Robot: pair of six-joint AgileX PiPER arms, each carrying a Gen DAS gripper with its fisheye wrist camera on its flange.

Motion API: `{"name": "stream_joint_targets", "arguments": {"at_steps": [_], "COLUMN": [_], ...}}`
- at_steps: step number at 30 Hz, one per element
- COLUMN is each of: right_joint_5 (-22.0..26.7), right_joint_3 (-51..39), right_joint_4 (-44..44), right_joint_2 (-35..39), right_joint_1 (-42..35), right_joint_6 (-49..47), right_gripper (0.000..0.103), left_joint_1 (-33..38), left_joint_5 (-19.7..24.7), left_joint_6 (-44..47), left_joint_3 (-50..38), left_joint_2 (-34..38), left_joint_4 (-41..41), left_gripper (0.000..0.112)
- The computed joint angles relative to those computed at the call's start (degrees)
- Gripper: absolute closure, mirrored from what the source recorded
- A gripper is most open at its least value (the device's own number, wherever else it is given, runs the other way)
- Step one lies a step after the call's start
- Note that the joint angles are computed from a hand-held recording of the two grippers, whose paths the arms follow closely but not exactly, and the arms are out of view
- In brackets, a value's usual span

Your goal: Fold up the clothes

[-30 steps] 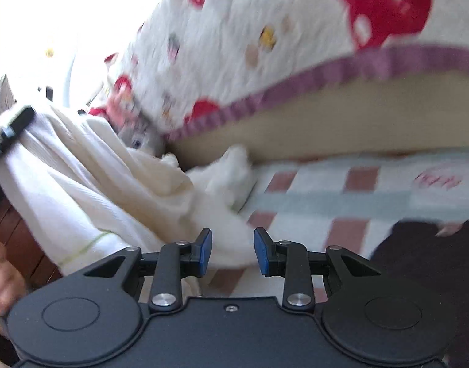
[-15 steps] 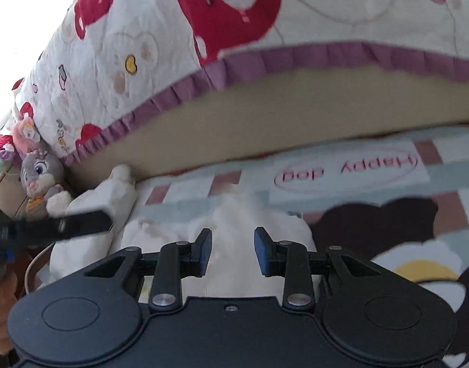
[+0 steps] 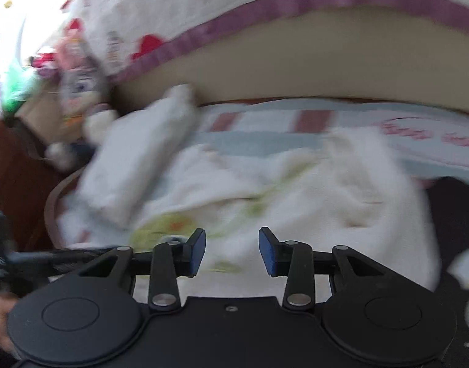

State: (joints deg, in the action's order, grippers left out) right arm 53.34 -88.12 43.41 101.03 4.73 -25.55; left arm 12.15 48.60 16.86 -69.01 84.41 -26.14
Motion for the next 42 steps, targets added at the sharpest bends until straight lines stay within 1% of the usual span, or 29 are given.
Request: {"name": "stream_joint_targets", "arguments": {"at_steps": [3, 5, 7, 8, 10, 11, 12, 13, 14, 15, 17, 20, 22, 24, 25, 27, 29, 30, 32, 33, 34, 35, 36, 39, 41, 42], "right_joint_5": [-2.7, -4.1, -5.3, -5.8, -6.2, -6.5, -7.9, -9.5, -11.0, -13.6, -18.5, -22.9, -23.5, -22.8, -22.3, -20.8, -20.4, -20.4, -20.1, -19.9, -20.2, -20.5, -20.9, -21.3, -19.4, -17.0], "right_joint_3": [-0.2, -0.7, -1.1, -1.4, -2.5, -2.2, -0.3, 1.7, 3.6, 6.4, 11.1, 15.9, 17.2, 17.5, 17.6, 17.5, 17.1, 16.8, 15.6, 14.7, 14.1, 13.5, 13.2, 11.8, 9.7, 8.2], "right_joint_4": [-6.0, -10.3, -15.4, -18.1, -21.9, -21.6, -19.2, -17.7, -16.4, -16.6, -18.5, -22.1, -25.5, -30.3, -31.0, -27.9, -27.3, -27.2, -26.2, -25.4, -25.8, -26.5, -27.3, -31.3, -31.3, -28.6], "right_joint_2": [1.2, 2.2, 3.7, 4.4, 6.8, 7.3, 6.7, 5.5, 4.2, 1.8, -3.1, -10.3, -14.3, -17.4, -18.9, -21.4, -22.8, -23.2, -23.4, -23.1, -22.9, -22.8, -23.0, -23.7, -23.6, -23.3], "right_joint_1": [4.1, 6.7, 8.3, 9.1, 9.5, 9.0, 7.7, 6.8, 5.9, 5.5, 5.1, 4.6, 4.5, 4.7, 4.5, 3.2, 2.9, 3.0, 3.0, 3.2, 3.8, 4.4, 4.9, 5.8, 4.8, 3.3], "right_joint_6": [4.1, 7.2, 9.9, 11.3, 14.2, 14.3, 12.2, 10.5, 8.9, 8.5, 9.0, 11.2, 12.9, 15.7, 16.0, 13.3, 12.6, 12.4, 11.9, 11.7, 12.2, 12.8, 13.0, 14.1, 13.6, 11.4], "right_gripper": [0.055, 0.044, 0.041, 0.036, 0.034, 0.039, 0.047, 0.085, 0.095, 0.095, 0.096, 0.096, 0.096, 0.096, 0.096, 0.096, 0.096, 0.096, 0.096, 0.096, 0.096, 0.096, 0.096, 0.097, 0.097, 0.097], "left_joint_1": [0.3, 1.0, -0.6, -1.1, -2.1, -2.5, -3.0, -3.2, -3.2, -3.0, -2.5, -3.2, -3.7, -3.7, -3.7, -3.9, -4.5, -5.0, -7.0, -8.6, -10.2, -11.4, -12.7, -16.3, -15.3, -14.5], "left_joint_5": [2.2, 3.6, 2.7, 2.5, 2.2, 2.1, 1.7, 1.5, 1.5, 1.6, 2.2, 2.2, 2.1, 2.3, 2.4, 2.5, 2.8, 2.7, -0.2, -2.4, -4.6, -6.5, -8.4, -12.8, -12.1, -11.4], "left_joint_6": [7.2, 10.6, 11.2, 11.5, 12.0, 12.3, 12.6, 12.9, 13.7, 14.4, 15.5, 14.2, 13.4, 14.6, 15.0, 15.7, 16.6, 17.1, 19.0, 18.4, 17.5, 16.0, 14.1, 7.3, 4.3, 3.4], "left_joint_3": [1.9, 3.1, 3.9, 4.0, 4.3, 4.5, 4.8, 5.2, 5.6, 5.9, 6.3, 6.3, 6.2, 6.5, 6.6, 6.8, 7.3, 7.7, 10.0, 10.7, 11.3, 11.4, 11.4, 10.8, 7.9, 6.1], "left_joint_2": [-1.0, -0.8, 0.6, 1.0, 1.8, 1.9, 2.1, 1.9, 1.9, 1.9, 2.2, 3.0, 3.6, 4.1, 4.2, 4.3, 4.1, 3.8, 2.6, 2.0, 1.2, -0.8, -2.7, -7.9, -12.3, -14.2], "left_joint_4": [-6.1, -9.9, -11.4, -11.5, -11.6, -11.3, -11.1, -11.1, -11.6, -12.3, -13.6, -11.8, -10.4, -11.3, -12.3, -14.3, -16.7, -18.0, -19.5, -18.1, -16.1, -12.9, -9.4, 2.7, 6.6, 7.9], "left_gripper": [0.085, 0.085, 0.084, 0.083, 0.079, 0.079, 0.078, 0.076, 0.074, 0.07, 0.069, 0.064, 0.063, 0.062, 0.06, 0.054, 0.053, 0.05, 0.049, 0.052, 0.079, 0.1, 0.108, 0.108, 0.108, 0.108]}}
